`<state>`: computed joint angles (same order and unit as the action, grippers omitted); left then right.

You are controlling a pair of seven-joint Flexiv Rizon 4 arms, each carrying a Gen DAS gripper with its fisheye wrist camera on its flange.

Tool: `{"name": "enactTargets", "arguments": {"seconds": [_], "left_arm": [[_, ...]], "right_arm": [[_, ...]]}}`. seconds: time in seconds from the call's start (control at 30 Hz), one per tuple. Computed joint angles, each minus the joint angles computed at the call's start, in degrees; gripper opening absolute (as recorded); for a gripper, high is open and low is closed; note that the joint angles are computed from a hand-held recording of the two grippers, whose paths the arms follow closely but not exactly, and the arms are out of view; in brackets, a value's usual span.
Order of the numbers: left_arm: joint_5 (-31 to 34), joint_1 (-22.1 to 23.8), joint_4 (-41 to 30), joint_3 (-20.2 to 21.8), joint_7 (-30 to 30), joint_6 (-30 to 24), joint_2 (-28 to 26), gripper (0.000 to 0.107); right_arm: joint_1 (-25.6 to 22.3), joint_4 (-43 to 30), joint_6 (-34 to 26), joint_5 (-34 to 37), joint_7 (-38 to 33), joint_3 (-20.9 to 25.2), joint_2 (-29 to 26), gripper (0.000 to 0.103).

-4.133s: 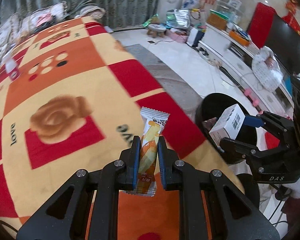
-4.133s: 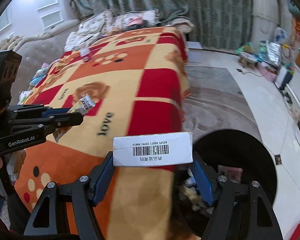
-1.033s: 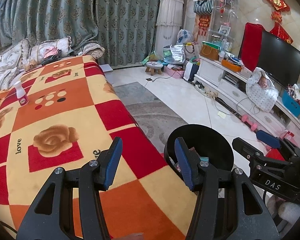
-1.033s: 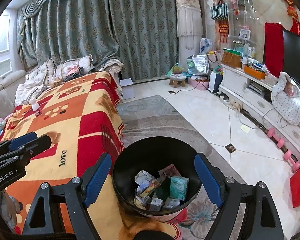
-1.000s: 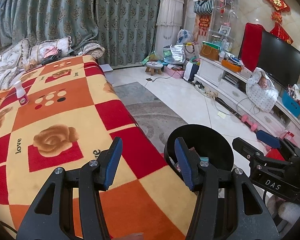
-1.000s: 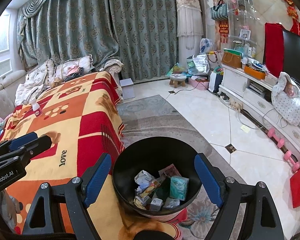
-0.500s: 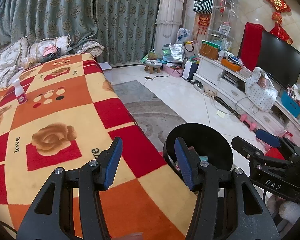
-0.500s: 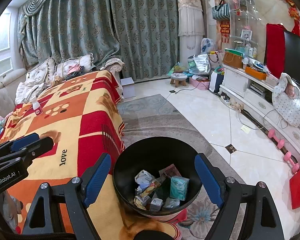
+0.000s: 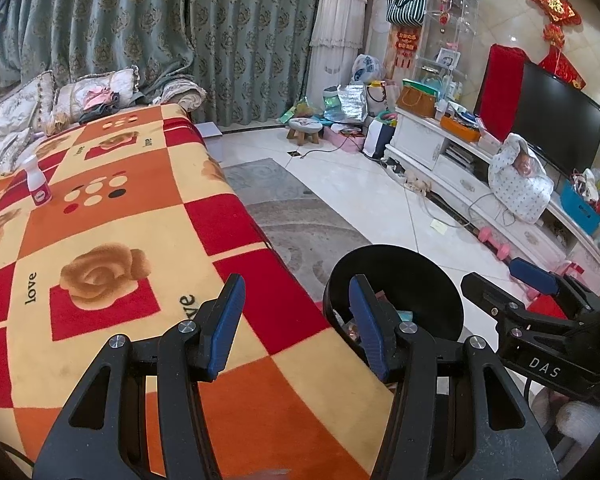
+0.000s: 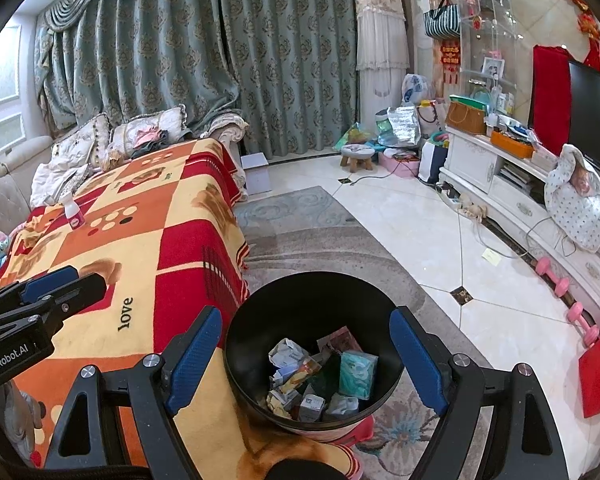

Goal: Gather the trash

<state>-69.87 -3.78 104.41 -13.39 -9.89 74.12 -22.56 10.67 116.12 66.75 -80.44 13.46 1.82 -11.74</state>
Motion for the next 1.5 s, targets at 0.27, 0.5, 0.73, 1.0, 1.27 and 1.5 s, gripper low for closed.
{"name": "enactTargets", "arguments": {"seconds": [0.27,0.5,0.73,1.0,1.27,1.5], "left_arm": [[0.5,-0.3,0.6,0.2,-0.6,0.1,0.2,0.053],[0.3,-0.4,1.2,0.0,-0.6,0.1,0.5,0.053],[0.8,-0.5,1.2,0.2,-1.1,-0.3,0.4,0.053],[2.1,-0.4,1.6,0.3,-2.2,-1.3,0.6,0.053],[2.2,-0.1,1.6,0.2,-2.4,-2.5,0.8,0.053],[1.0,-0.1,0.7,0.3,-0.1,-2.4,0.2,0.053]], "right_arm": [[-0.2,0.1,0.3,0.3,-0.2,-0.1,-0.1,0.084],[-0.4,0.7,0.8,0.4,-0.5,-0.1,-0.1,0.084],[-0.5,1.0,0.9,1.1,-0.9,-0.1,0.0,0.084],[-0.5,1.0,1.2,1.6,-1.3,-0.2,-0.1,0.084],[-0.5,1.1,1.4,1.8,-1.6,-0.4,-0.3,0.085],[-0.4,1.0,1.8,2.5,-2.8,-0.5,-0.8,0.085]]}}
